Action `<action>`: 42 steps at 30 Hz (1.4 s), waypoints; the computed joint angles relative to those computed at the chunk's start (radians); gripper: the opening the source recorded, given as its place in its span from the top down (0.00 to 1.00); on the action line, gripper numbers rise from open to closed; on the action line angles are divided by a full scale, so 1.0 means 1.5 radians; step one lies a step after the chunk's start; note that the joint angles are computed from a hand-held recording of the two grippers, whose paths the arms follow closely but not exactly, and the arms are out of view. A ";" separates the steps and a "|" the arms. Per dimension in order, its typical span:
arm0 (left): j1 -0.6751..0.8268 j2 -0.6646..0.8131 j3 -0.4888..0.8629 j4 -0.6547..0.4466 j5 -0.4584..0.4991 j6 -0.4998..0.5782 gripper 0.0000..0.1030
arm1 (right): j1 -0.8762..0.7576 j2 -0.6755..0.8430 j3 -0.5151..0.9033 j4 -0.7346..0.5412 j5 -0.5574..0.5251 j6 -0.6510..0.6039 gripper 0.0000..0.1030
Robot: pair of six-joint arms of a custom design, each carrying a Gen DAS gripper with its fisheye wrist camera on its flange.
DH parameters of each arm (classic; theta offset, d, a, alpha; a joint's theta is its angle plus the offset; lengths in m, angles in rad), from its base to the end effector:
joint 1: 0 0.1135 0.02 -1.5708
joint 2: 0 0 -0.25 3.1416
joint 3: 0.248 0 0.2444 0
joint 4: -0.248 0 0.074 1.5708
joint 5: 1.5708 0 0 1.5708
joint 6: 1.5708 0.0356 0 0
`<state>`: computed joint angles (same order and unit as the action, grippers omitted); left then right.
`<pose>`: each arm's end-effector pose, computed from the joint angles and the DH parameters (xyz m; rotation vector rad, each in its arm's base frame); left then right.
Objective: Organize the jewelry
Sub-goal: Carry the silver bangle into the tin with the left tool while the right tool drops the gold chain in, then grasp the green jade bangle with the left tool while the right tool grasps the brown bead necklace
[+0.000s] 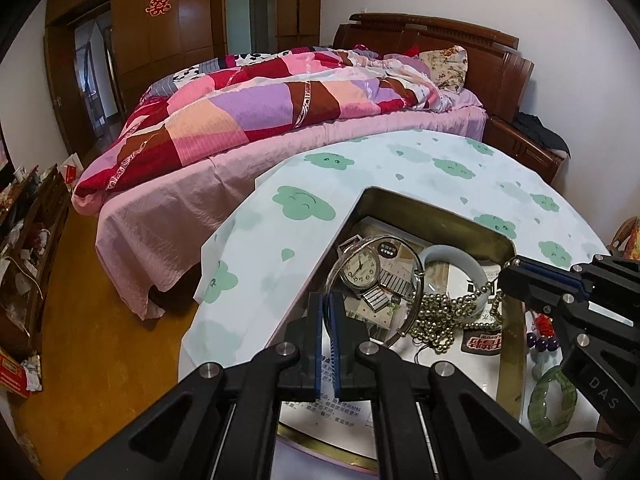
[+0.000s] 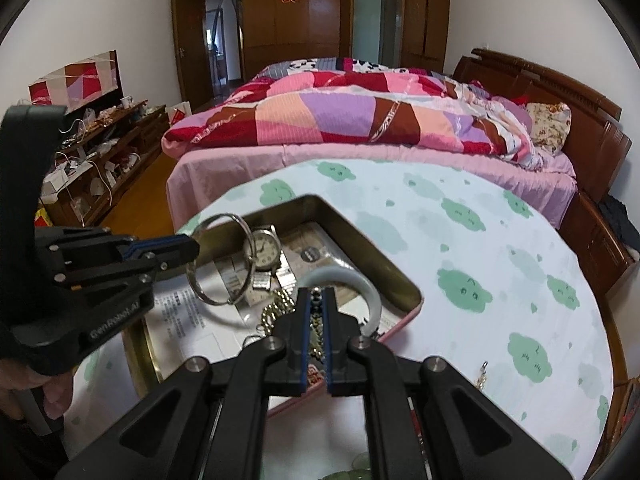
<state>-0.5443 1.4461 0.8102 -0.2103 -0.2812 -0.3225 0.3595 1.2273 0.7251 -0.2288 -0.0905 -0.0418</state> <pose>0.2505 -0.1401 0.1881 0.1360 2.3710 -0.0729 0.2365 0.0923 0.2144 -0.5067 2.2567 0.2667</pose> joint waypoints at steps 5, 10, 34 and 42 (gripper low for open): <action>-0.002 0.011 -0.001 0.003 -0.001 0.000 0.98 | 0.002 0.010 -0.007 0.003 0.001 0.004 0.93; -0.004 0.027 -0.001 0.008 -0.008 -0.004 0.98 | 0.006 0.002 -0.018 -0.001 -0.012 0.010 0.93; -0.131 -0.022 0.057 -0.102 -0.164 -0.098 0.25 | -0.054 -0.123 -0.088 -0.022 -0.118 -0.010 0.46; -0.210 -0.011 0.101 -0.134 -0.181 -0.121 0.26 | -0.277 -0.254 -0.119 -0.153 -0.258 -0.131 0.46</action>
